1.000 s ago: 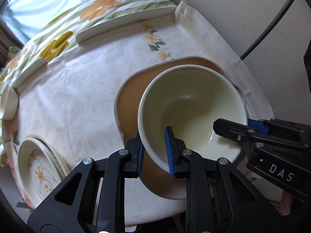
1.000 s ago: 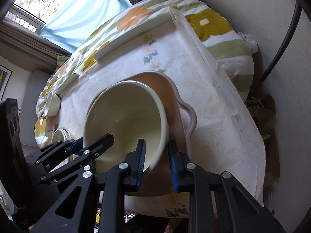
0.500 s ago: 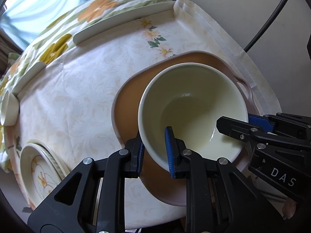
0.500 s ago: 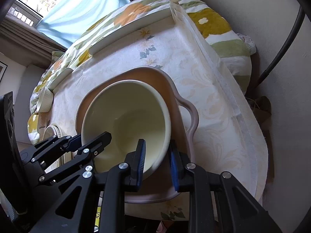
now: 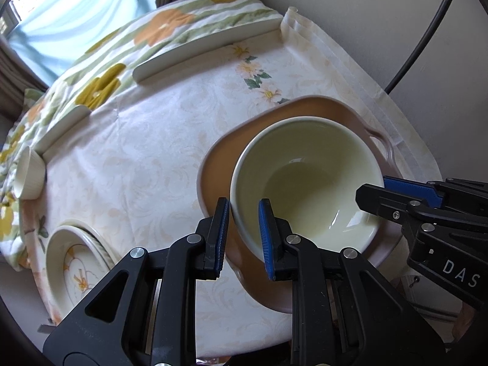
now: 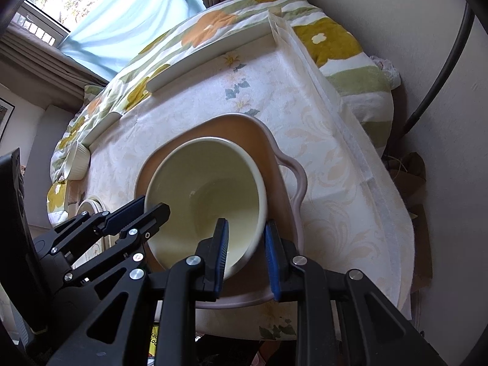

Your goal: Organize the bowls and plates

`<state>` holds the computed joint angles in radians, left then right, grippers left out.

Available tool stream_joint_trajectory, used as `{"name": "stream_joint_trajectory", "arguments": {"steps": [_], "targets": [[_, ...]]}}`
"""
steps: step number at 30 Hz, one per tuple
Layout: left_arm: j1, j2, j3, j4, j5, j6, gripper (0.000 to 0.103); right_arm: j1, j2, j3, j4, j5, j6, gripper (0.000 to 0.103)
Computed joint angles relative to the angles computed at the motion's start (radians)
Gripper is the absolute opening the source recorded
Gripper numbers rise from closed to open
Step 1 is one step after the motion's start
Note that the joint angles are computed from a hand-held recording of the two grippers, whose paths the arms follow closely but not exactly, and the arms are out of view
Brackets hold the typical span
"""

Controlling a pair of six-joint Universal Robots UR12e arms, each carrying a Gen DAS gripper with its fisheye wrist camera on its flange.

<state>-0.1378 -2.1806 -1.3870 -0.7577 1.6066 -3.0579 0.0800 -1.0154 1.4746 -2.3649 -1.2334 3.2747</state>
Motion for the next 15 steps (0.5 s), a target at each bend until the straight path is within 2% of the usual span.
{"name": "stream_joint_trajectory", "arguments": {"steps": [7, 15], "targets": [[0.006, 0.048, -0.048, 0.079, 0.008, -0.048, 0.018, -0.006, -0.042, 0.035, -0.066, 0.001, -0.007, 0.022], [0.04, 0.149, -0.141, 0.225, 0.042, -0.165, 0.018, 0.01, -0.067, 0.021, -0.141, 0.048, -0.11, 0.022]]}}
